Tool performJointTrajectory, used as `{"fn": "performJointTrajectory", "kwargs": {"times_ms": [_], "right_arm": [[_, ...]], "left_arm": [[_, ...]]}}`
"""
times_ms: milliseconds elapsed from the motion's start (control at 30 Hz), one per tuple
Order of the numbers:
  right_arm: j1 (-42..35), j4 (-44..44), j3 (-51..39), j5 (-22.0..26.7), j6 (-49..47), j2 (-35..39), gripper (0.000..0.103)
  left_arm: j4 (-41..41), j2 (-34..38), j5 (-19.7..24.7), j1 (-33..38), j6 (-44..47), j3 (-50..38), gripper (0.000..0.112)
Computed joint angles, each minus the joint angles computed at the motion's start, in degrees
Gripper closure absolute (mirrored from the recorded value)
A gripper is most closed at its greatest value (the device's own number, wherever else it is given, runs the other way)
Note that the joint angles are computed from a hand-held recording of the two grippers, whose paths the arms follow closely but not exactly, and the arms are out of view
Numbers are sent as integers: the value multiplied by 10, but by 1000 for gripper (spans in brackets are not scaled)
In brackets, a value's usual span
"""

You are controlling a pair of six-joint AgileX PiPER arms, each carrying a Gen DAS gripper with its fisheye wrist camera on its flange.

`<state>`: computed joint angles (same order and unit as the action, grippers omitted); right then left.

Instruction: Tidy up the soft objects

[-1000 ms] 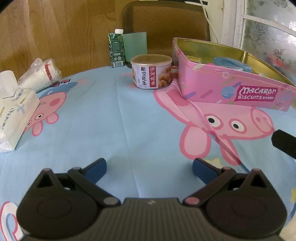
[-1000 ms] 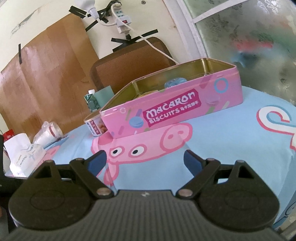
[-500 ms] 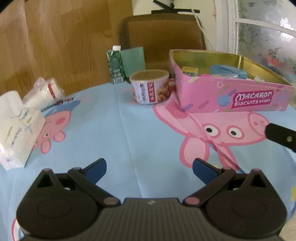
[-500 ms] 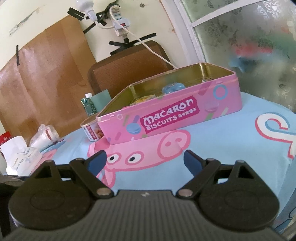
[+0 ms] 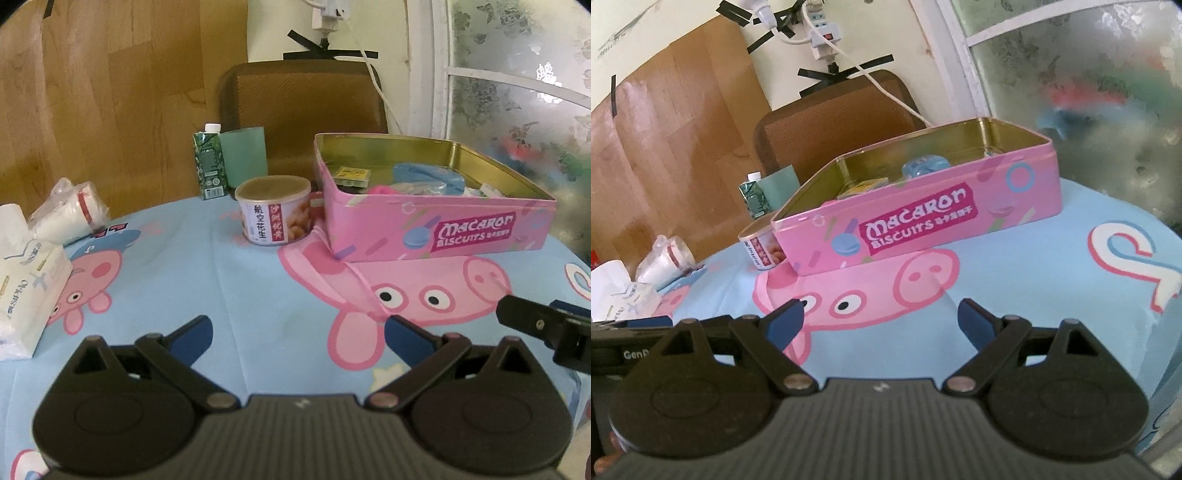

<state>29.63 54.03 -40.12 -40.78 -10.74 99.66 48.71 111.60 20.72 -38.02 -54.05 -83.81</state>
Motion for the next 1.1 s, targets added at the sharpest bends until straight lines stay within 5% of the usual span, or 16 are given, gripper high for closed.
{"fn": "performJointTrajectory", "kwargs": {"times_ms": [700, 1100], "right_arm": [[-7, -37, 16, 22, -7, -59, 11], [-32, -117, 31, 23, 76, -62, 11]], "left_arm": [[-110, -19, 73, 7, 79, -19, 9], [-22, 7, 125, -20, 13, -57, 10]]}}
